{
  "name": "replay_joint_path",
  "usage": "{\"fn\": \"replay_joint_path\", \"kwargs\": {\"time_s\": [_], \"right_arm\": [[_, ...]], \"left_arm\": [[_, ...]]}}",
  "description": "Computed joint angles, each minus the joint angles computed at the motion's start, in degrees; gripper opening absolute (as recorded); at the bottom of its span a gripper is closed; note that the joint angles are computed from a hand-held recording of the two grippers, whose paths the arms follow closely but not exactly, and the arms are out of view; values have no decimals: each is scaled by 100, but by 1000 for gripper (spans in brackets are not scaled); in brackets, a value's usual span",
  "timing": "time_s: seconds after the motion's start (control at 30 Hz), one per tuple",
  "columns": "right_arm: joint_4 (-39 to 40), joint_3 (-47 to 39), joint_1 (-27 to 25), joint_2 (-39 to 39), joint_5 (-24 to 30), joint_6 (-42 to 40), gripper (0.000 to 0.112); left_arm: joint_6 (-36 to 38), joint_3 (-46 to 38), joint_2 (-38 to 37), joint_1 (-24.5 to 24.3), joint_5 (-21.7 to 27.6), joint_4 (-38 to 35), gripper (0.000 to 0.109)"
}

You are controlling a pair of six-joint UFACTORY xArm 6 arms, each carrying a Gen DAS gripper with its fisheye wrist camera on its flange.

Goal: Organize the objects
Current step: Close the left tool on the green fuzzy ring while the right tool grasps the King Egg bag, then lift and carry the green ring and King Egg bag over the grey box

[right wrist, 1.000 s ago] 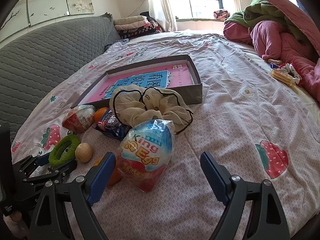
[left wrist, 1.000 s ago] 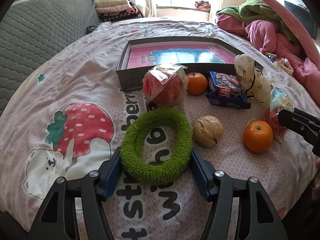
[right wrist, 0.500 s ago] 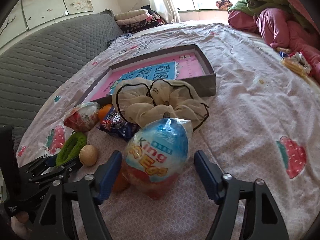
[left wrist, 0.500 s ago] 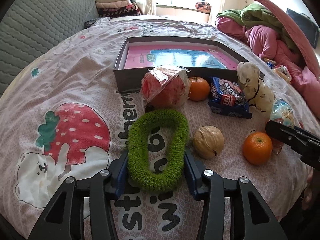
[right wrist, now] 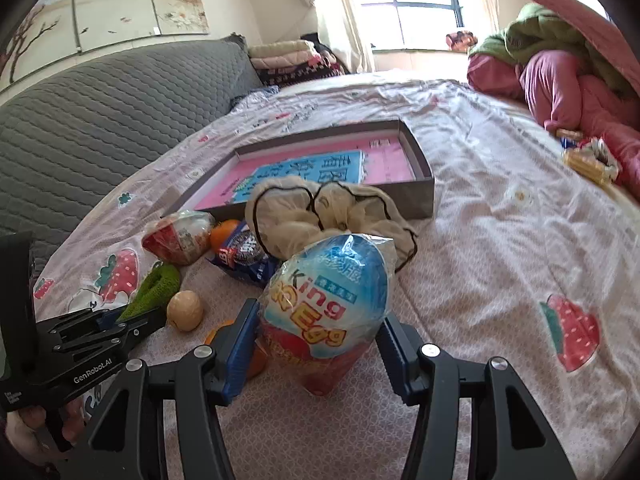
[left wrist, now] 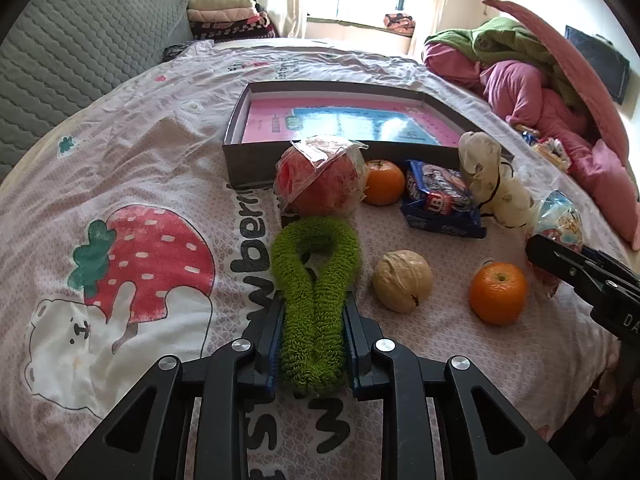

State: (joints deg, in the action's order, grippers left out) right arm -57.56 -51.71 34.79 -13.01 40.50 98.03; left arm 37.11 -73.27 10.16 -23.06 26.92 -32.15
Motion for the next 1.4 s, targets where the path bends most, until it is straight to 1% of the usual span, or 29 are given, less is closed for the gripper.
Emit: {"fn": "replay_joint_path", "kwargs": {"time_s": [0.1, 0.17, 0.23, 0.43, 0.6, 0.83, 1.1, 1.27, 1.4], "right_arm": [[-178, -46, 104, -5, 180, 26, 56], [-247, -63, 137, 0, 191, 25, 56], [-329, -97, 194, 12, 228, 13, 56], [-474, -251, 429, 69, 568, -128, 56], [-605, -297, 522, 55, 708, -155, 56], [-718, -273, 537, 14, 658, -172, 56], [-813, -256, 596, -39, 756, -138, 56], [-899, -334, 636, 3, 852, -175, 56], [-939, -403, 615, 44, 880, -246, 56]], "left_arm": [[226, 71, -102, 12, 63, -313, 25], [364, 180, -218, -7, 38, -444, 25], [530, 308, -347, -43, -35, -593, 25], [775, 572, -673, -133, -207, -800, 25], [767, 715, -858, -165, -404, -827, 25], [743, 792, -1006, -197, -497, -889, 25], [698, 744, -959, -257, -583, -859, 25], [804, 716, -943, -315, -725, -970, 25], [854, 594, -867, -352, -748, -1043, 25]]}}
